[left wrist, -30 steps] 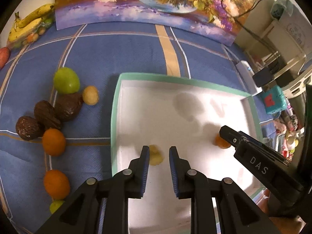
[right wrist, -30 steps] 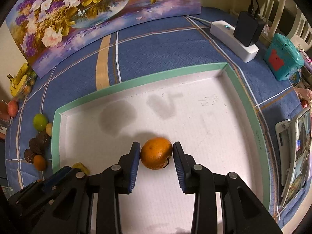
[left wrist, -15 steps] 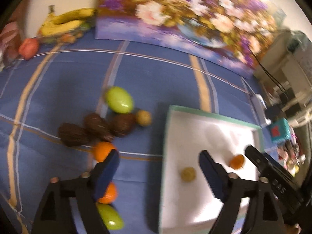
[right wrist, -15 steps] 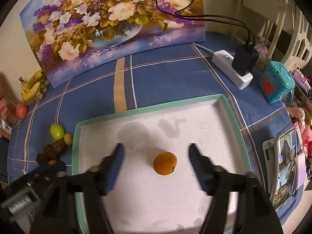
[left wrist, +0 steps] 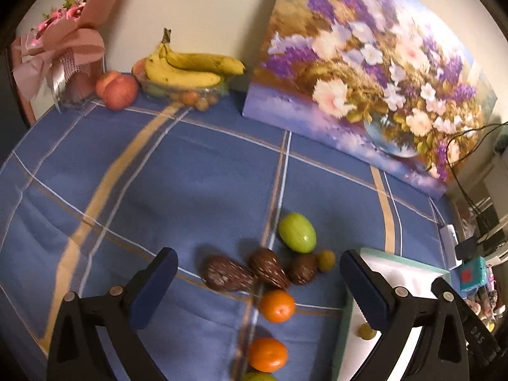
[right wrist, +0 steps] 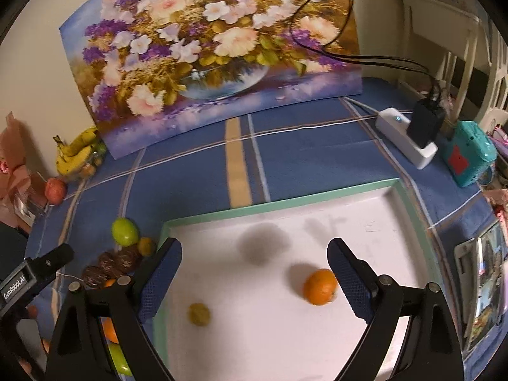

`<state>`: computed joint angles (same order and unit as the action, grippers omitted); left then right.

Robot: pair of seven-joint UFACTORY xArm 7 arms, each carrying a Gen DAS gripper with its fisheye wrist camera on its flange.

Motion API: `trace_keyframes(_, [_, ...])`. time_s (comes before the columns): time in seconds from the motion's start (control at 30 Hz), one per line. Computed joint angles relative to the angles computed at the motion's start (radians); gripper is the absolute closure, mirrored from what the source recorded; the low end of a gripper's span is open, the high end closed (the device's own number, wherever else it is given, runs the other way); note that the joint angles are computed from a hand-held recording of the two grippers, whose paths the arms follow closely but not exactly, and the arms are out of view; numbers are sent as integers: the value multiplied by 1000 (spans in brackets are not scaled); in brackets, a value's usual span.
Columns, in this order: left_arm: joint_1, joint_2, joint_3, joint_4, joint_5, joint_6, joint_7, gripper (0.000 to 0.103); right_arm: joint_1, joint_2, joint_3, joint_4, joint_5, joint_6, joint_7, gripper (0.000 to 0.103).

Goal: Organize fruits
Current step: 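Move both tools back to the fruit row, then grasp a dark brown date with the left tool while the right tool grasps a small brown fruit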

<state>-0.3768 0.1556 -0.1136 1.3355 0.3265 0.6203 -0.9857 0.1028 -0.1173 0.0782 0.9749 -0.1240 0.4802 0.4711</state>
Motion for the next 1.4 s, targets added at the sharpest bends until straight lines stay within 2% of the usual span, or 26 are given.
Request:
trace_keyframes(0.1, [27, -19, -2, -13, -73, 0, 57, 0, 22, 19, 2, 23, 61, -5, -33, 10])
trace_keyframes(0.17, [44, -40, 0, -48, -106, -47, 74, 0, 32, 33, 8, 38, 71, -13, -36, 10])
trace_keyframes(0.27, [53, -68, 8, -94, -77, -92, 40, 0, 51, 53, 19, 66, 81, -12, -35, 10])
trace_keyframes(0.33, [60, -70, 6, -95, -70, -82, 39, 0, 64, 66, 23, 78, 98, -22, -47, 10])
trace_keyframes(0.43, [88, -68, -3, -96, -194, -63, 126, 0, 81, 89, 31, 101, 88, -31, -42, 10])
trace_keyframes(0.47, [92, -73, -1, -107, -199, -76, 128, 0, 87, 97, 33, 110, 88, -30, -44, 10])
trace_keyframes(0.57, [84, -86, 11, -117, -82, -85, 43, 0, 101, 118, 36, 133, 77, -28, -43, 10])
trace_keyframes(0.67, [89, -92, 14, -120, -26, -97, 3, 0, 112, 136, 36, 156, 26, -17, -17, 10])
trace_keyframes(0.87, [108, -72, 15, -116, -51, -89, 2, 1, 124, 174, 34, 193, 46, -79, -60, 10])
trace_keyframes(0.93, [111, -50, 13, -96, -90, -60, 32, 2, 129, 188, 35, 216, 47, -82, -76, 15])
trace_keyframes(1.0, [110, -35, 11, -88, -117, -52, 55, 5, 133, 206, 38, 239, 65, -81, -111, 27])
trace_keyframes(1.07, [109, -12, 7, -73, -155, -37, 87, 9, 137, 230, 41, 265, 80, -72, -146, 32])
trace_keyframes(1.17, [111, 28, -5, -58, -245, -27, 149, 14, 133, 271, 52, 295, 148, -45, -215, 51])
trace_keyframes(1.27, [103, 63, -8, -43, -297, -12, 178, 18, 146, 314, 44, 328, 140, 10, -222, 55])
trace_keyframes(1.3, [100, 70, -8, -39, -306, -6, 185, 22, 148, 328, 45, 337, 144, 24, -230, 60])
trace_keyframes(1.4, [94, 99, -11, -22, -342, 16, 209, 32, 149, 363, 48, 354, 162, 53, -252, 65])
